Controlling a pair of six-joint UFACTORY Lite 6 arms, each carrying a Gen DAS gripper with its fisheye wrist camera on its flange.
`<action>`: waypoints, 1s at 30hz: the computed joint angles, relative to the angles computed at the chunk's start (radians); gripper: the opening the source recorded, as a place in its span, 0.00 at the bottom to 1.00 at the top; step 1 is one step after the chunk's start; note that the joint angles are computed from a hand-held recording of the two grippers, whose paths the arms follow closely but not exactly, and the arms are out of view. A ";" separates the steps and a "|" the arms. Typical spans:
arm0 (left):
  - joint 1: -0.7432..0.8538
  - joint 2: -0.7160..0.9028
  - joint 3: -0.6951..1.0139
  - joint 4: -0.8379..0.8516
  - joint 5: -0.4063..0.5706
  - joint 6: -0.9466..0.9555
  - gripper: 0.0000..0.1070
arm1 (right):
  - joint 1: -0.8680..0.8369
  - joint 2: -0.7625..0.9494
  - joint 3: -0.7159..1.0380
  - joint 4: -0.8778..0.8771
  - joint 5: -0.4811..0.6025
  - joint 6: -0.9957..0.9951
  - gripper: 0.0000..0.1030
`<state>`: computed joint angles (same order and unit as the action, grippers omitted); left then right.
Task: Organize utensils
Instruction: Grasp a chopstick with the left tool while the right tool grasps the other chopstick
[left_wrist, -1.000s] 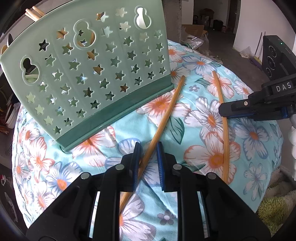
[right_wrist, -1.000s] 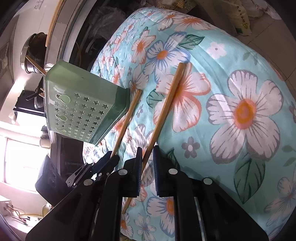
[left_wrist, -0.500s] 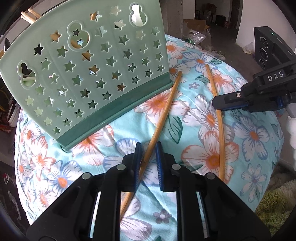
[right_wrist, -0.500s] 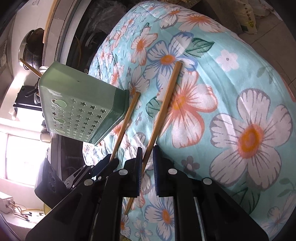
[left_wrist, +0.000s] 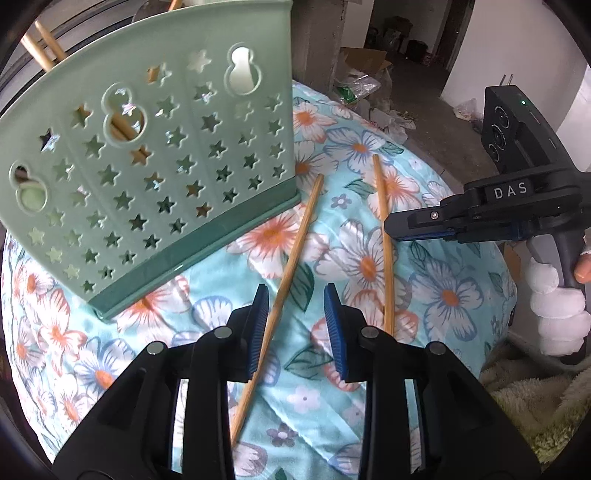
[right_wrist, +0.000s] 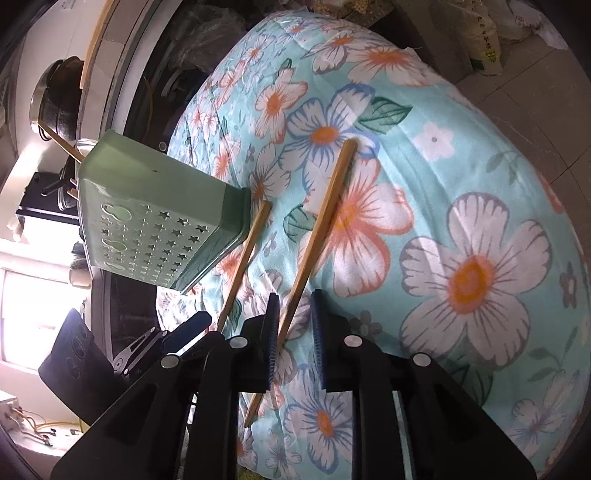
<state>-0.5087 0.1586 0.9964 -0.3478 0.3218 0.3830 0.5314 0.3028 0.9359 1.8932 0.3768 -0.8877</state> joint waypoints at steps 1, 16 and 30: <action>-0.007 0.021 0.019 0.020 -0.006 -0.009 0.27 | 0.001 -0.005 0.004 -0.016 -0.019 0.019 0.20; -0.098 0.269 0.249 0.482 -0.037 -0.385 0.27 | 0.010 0.134 0.186 -0.208 -0.158 0.261 0.15; -0.168 0.228 0.196 0.729 -0.031 -0.681 0.09 | 0.010 0.076 0.068 0.085 -0.094 -0.022 0.11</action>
<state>-0.6766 0.3866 1.1927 0.3809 0.2907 -0.2979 0.5412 0.3788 1.0043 1.9782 0.2830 -0.9094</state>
